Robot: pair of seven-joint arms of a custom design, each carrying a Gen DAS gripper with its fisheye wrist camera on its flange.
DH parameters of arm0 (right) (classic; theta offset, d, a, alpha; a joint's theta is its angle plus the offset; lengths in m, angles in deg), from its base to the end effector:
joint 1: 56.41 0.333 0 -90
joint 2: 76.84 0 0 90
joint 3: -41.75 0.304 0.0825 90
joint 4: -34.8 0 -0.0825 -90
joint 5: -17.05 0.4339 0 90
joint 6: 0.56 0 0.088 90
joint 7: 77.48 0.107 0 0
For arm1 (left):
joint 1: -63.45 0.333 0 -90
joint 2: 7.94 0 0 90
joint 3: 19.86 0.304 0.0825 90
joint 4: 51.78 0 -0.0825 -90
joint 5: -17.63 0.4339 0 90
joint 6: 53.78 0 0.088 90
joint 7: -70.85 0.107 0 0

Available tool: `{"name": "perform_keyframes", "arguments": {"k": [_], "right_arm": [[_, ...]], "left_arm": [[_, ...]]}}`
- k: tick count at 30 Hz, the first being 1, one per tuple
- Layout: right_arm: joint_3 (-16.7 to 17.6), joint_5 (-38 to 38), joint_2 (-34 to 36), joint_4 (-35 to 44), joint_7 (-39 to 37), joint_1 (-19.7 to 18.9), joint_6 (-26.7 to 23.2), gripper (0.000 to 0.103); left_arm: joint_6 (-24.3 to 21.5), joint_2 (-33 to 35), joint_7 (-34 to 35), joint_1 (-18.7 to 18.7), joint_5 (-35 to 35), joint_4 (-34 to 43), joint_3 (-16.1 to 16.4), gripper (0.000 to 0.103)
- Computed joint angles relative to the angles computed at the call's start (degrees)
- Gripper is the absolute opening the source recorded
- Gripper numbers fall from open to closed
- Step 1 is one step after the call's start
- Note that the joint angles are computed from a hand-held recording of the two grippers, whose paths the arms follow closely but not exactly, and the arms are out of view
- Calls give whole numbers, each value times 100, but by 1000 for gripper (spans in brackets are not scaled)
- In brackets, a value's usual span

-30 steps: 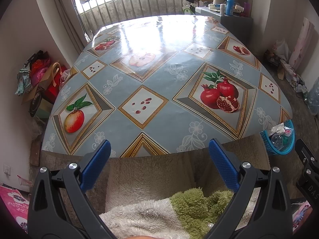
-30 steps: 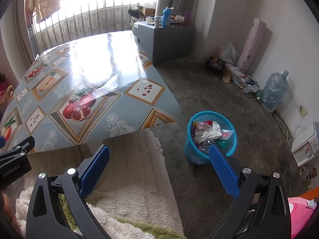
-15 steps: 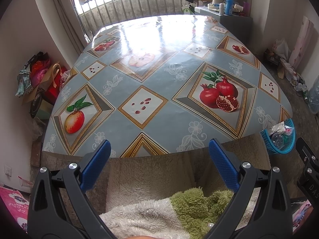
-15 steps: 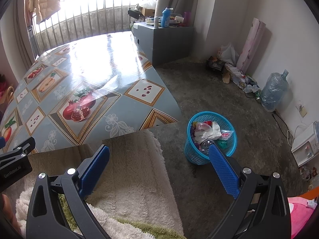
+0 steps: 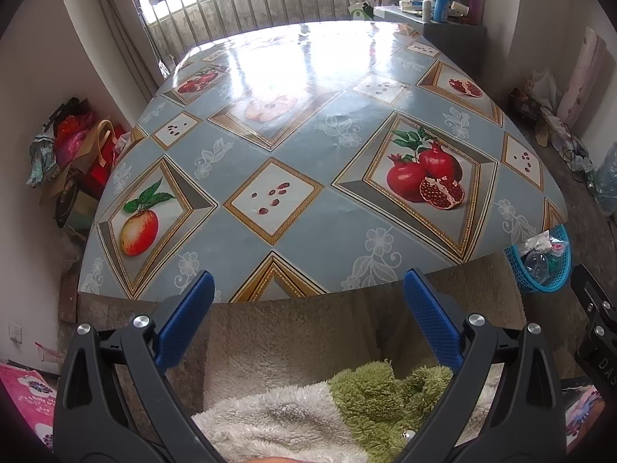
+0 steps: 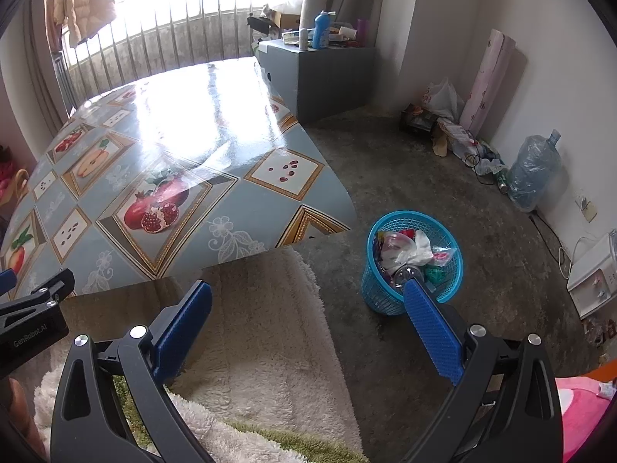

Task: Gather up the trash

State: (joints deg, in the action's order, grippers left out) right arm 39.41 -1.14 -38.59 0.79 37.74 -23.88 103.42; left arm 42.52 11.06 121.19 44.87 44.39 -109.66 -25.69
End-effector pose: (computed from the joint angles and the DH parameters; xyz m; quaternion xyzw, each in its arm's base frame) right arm 0.6714 0.3791 0.6915 -0.7001 0.6387 -0.2417 0.2084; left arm 0.6586 -0.2332 0.7103 -0.7766 0.5689 -0.1115 0.2469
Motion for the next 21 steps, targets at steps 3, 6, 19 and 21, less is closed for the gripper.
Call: {"name": "perform_keyframes", "arguments": {"k": [3,6,19,21], "right_arm": [[39,-10,-327,-557,183,-17,230,97],[113,-44,-610,-1041,344,-71,413,97],[337,-37,-1033,-1747,512,-303,856,97],[348,-35,-1052,-1781,534,-319,883,97]], "left_arm": [[-106,122,186,-8,-33,178,-8,94],[-181,272,349,-71,-22,408,9,94],[-495,756,633,-415,195,1231,162,94],[-547,831,665,-462,200,1350,201,94]]}}
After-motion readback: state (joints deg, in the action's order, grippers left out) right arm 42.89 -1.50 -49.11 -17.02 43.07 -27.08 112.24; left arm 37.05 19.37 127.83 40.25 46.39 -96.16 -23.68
